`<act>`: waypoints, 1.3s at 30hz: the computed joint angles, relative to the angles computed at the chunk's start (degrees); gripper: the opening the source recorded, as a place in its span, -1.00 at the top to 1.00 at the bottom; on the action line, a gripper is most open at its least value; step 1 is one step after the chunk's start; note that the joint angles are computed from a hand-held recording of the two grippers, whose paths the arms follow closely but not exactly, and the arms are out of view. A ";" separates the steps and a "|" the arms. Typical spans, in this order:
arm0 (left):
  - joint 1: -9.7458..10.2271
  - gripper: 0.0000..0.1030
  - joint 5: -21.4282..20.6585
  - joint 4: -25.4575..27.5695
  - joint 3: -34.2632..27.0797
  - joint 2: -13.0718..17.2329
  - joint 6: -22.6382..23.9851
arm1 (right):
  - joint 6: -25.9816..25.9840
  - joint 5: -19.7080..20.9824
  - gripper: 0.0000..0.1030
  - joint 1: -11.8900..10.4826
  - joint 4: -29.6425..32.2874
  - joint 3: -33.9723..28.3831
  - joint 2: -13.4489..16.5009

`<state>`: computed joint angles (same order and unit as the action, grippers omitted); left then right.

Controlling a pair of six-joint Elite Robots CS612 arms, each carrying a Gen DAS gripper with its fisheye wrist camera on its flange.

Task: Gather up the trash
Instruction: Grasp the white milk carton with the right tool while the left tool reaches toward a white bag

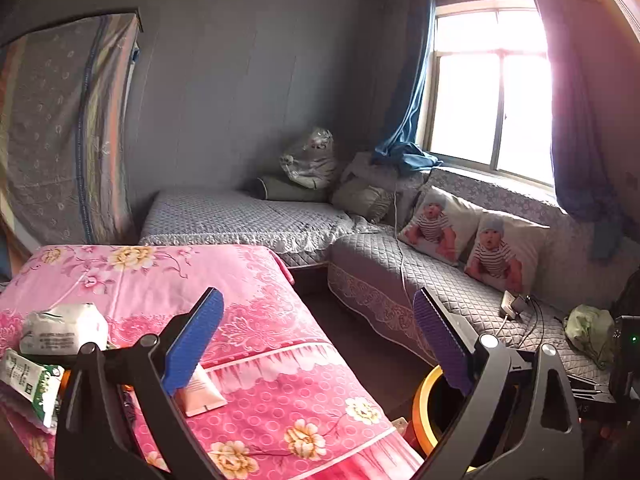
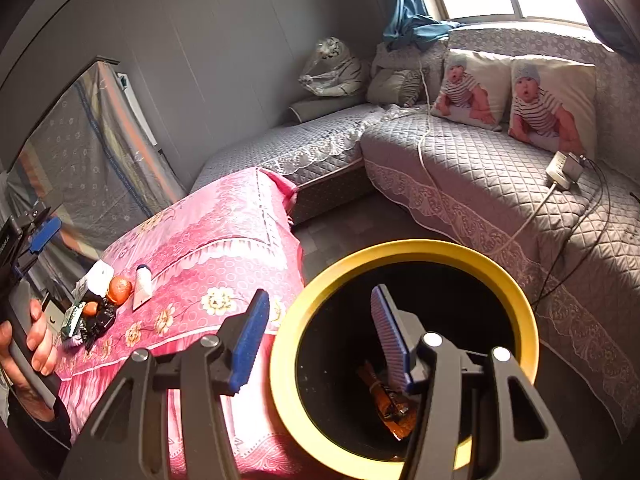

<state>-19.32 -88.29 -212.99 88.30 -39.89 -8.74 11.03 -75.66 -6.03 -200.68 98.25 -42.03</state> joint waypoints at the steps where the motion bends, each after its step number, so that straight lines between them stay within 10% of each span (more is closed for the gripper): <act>1: 0.56 -0.78 1.18 -0.91 0.87 -0.50 0.02 | -1.41 0.89 0.02 0.53 0.13 -0.49 0.10; 10: 6.04 -0.78 16.75 -9.96 10.21 -3.61 -0.54 | -21.75 18.41 0.02 6.45 9.38 -8.18 1.34; 18: 11.25 -0.79 21.39 -10.07 18.26 -5.18 -9.90 | -51.54 27.13 0.02 14.44 39.15 -20.69 3.11; 25: 13.84 -0.79 17.73 -10.48 20.71 -3.96 -15.31 | -68.95 19.11 0.02 20.99 63.27 -37.59 9.16; 39: 16.39 -0.79 12.36 -10.08 20.25 -1.56 -20.92 | -71.67 2.16 -0.23 26.48 87.49 -70.09 25.02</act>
<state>-2.93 -75.93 -223.08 108.55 -41.45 -29.66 -60.64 -73.50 20.44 -113.19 28.16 -17.01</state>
